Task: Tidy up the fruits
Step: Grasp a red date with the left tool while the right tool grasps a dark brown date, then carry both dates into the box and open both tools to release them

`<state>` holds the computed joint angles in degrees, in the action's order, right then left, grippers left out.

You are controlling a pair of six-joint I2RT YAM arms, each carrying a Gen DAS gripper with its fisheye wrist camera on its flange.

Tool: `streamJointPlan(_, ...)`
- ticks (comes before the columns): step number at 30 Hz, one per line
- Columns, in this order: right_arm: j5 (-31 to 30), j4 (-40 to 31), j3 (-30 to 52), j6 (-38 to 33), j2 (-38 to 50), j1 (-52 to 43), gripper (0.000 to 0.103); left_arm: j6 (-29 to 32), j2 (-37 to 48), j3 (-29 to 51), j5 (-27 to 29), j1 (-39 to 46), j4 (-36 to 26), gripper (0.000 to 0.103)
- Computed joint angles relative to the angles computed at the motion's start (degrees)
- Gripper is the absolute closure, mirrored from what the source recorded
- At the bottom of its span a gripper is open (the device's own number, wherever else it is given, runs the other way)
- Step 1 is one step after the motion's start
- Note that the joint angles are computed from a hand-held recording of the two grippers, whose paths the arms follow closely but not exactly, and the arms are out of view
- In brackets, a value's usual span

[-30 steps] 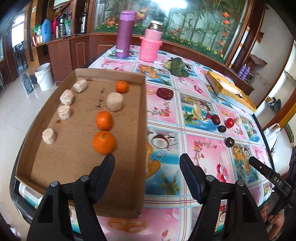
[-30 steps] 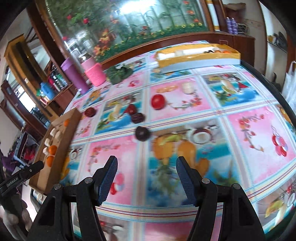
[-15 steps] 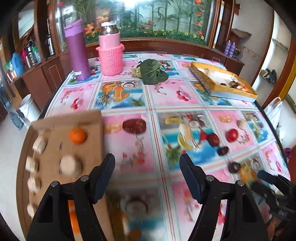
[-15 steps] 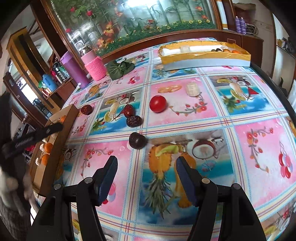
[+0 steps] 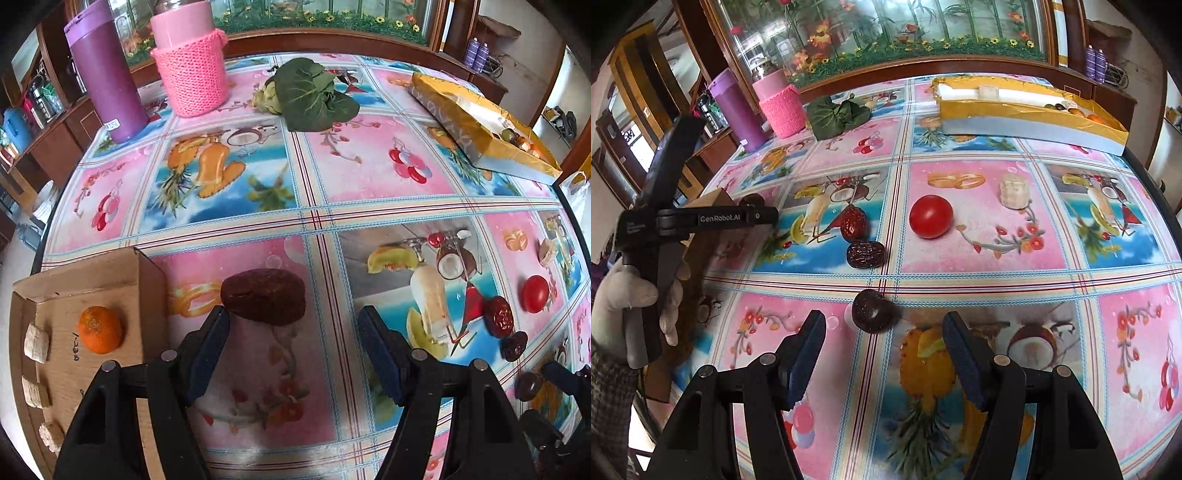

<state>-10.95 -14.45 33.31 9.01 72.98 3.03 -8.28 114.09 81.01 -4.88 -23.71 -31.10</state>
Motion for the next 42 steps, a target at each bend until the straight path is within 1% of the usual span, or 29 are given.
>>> streamJointPlan(2,0.9,0.9,0.4,0.4,1.2,0.6,0.033,-0.3,-0.1,0.0,-0.2,0.0,0.1,0.032)
streamJointPlan(3,1.5,1.0,0.7,0.6,1.7,1.0,0.033,-0.4,0.2,0.3,-0.2,0.0,0.1,0.035)
streamJointPlan(4,1.7,1.1,1.2,0.8,2.2,1.2,0.034,-0.7,-0.5,-0.5,-0.6,0.0,1.0,0.052)
streamJointPlan(5,2.0,1.4,1.3,1.0,2.5,1.5,0.041,-0.9,-0.7,-0.8,-1.0,-0.1,1.5,0.067)
streamJointPlan(6,2.7,1.6,1.4,0.8,2.7,2.0,0.057,-1.0,-1.0,-1.0,-0.9,-0.1,1.4,0.072)
streamJointPlan(7,4.0,1.6,1.5,0.7,2.8,2.9,0.062,-1.1,-1.1,-1.2,-1.2,-0.3,1.7,0.078)
streamJointPlan(8,6.0,1.8,1.4,0.5,2.8,3.8,0.068,-1.0,-1.6,-1.9,-1.5,-0.6,2.1,0.078)
streamJointPlan(9,5.9,2.1,1.1,0.3,2.6,4.0,0.072,-1.0,-2.0,-2.4,-1.6,-0.8,2.5,0.078)
streamJointPlan(10,5.4,2.3,0.9,0.3,2.4,4.1,0.074,-1.0,-2.9,-3.7,-1.6,-1.0,3.0,0.079)
streamJointPlan(13,4.9,2.6,0.0,0.5,1.3,4.0,0.076,-1.5,-5.5,-6.4,-0.5,-1.4,3.8,0.079)
streamJointPlan(16,2.4,2.5,-1.1,1.1,-0.2,2.6,0.076,-2.3,-8.7,-9.3,0.9,-1.5,4.7,0.079)
streamJointPlan(18,1.6,2.1,-1.9,1.7,-1.7,1.9,0.076,-3.5,-11.9,-12.2,3.1,-1.2,5.2,0.079)
streamJointPlan(21,0.5,1.1,-3.2,2.4,-4.6,1.1,0.076,-6.2,-18.8,-18.8,7.9,0.2,7.7,0.079)
streamJointPlan(23,0.3,0.2,-4.2,2.8,-7.3,1.0,0.076,-8.5,-25.2,-25.1,11.9,1.5,10.1,0.079)
streamJointPlan(25,0.6,-1.0,-4.8,3.3,-9.7,1.4,0.076,-10.0,-30.1,-29.5,13.4,2.3,11.2,0.079)
streamJointPlan(26,0.8,-1.7,-5.1,3.5,-11.0,1.8,0.076,-10.9,-34.1,-32.8,14.2,3.1,11.7,0.079)
streamJointPlan(28,1.3,-3.1,-5.4,4.2,-13.3,3.0,0.076,-11.7,-40.1,-37.0,14.3,4.6,11.4,0.079)
streamJointPlan(30,2.1,-4.7,-5.3,5.2,-15.6,5.3,0.076,-12.0,-46.8,-41.1,14.3,7.4,10.0,0.078)
streamJointPlan(32,3.3,-6.0,-5.1,6.5,-17.4,8.4,0.076,-11.4,-52.4,-44.1,15.6,11.9,7.5,0.078)
streamJointPlan(34,5.0,-7.0,-4.5,8.1,-18.5,12.8,0.076,-10.2,-56.3,-45.8,16.6,16.7,5.0,0.078)
streamJointPlan(36,7.1,-7.4,-3.7,9.9,-18.6,17.8,0.076,-8.0,-60.6,-47.5,16.5,22.2,2.0,0.078)
streamJointPlan(39,9.8,-6.5,-1.9,12.9,-16.5,25.8,0.076,-4.1,-64.6,-48.8,16.7,30.0,-1.0,0.078)
streamJointPlan(42,10.9,-4.7,0.6,15.4,-12.0,32.7,0.076,-0.3,-66.2,-50.0,16.9,36.6,-2.1,0.078)
